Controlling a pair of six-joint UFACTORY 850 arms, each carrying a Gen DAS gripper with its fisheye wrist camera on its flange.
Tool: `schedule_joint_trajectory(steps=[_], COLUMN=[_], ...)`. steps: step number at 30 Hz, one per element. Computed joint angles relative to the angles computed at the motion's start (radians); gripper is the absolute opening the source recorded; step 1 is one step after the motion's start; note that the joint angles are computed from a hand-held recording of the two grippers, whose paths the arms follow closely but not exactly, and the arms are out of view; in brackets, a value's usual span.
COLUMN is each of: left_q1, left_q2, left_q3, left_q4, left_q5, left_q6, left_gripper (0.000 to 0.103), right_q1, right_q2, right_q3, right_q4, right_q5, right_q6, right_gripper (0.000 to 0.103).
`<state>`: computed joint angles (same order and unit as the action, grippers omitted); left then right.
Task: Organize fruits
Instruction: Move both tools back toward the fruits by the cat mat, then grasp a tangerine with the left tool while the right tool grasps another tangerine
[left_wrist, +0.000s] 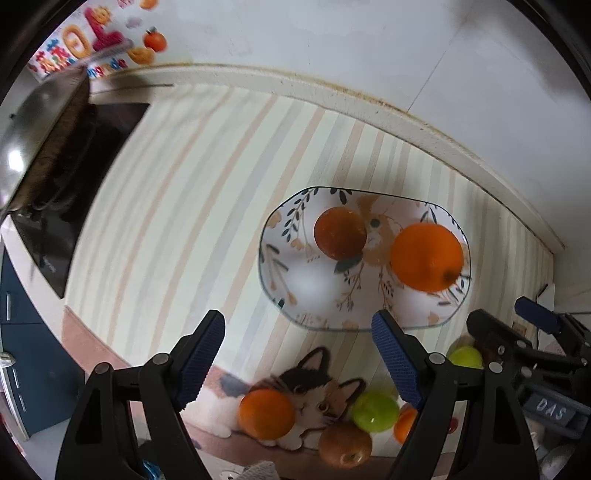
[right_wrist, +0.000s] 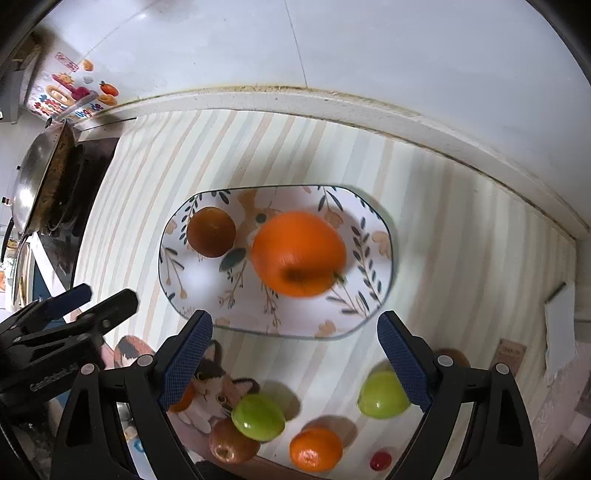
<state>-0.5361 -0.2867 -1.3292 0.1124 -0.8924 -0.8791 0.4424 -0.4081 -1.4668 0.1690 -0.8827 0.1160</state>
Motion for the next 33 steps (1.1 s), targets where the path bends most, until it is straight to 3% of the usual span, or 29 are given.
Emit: schedule_joint_trajectory(steps=[14,20,26,33], left_q1=[-0.115,-0.152,-0.175,-0.145], left_q2=[0.171,0.203,0.177,0.123], left_q3=[0.094,0.118,0.176,0.265], left_q4=[0.174,0.195,0.146,0.041], left_q5=[-0.001,-0.002,-0.023,0.003], left_q6=[-0.200,-0.237,-0.213,-0.160], left_gripper=[0.081,0.081,0.081,0.081], right_q1=[0.052,0.050,0.016,-0.036], right_q2=[0.238,0.310,0.327,0.288], right_q3=[0.177,0.241,0.354,0.492], right_q4=[-0.084,-0.025,0.083,0.139], right_q5=[0.105,0.121,0.070,0.077], right_q6=[0.100,0.095,0.014,0.022], right_gripper=[0.093,0.093,0.093,0.093])
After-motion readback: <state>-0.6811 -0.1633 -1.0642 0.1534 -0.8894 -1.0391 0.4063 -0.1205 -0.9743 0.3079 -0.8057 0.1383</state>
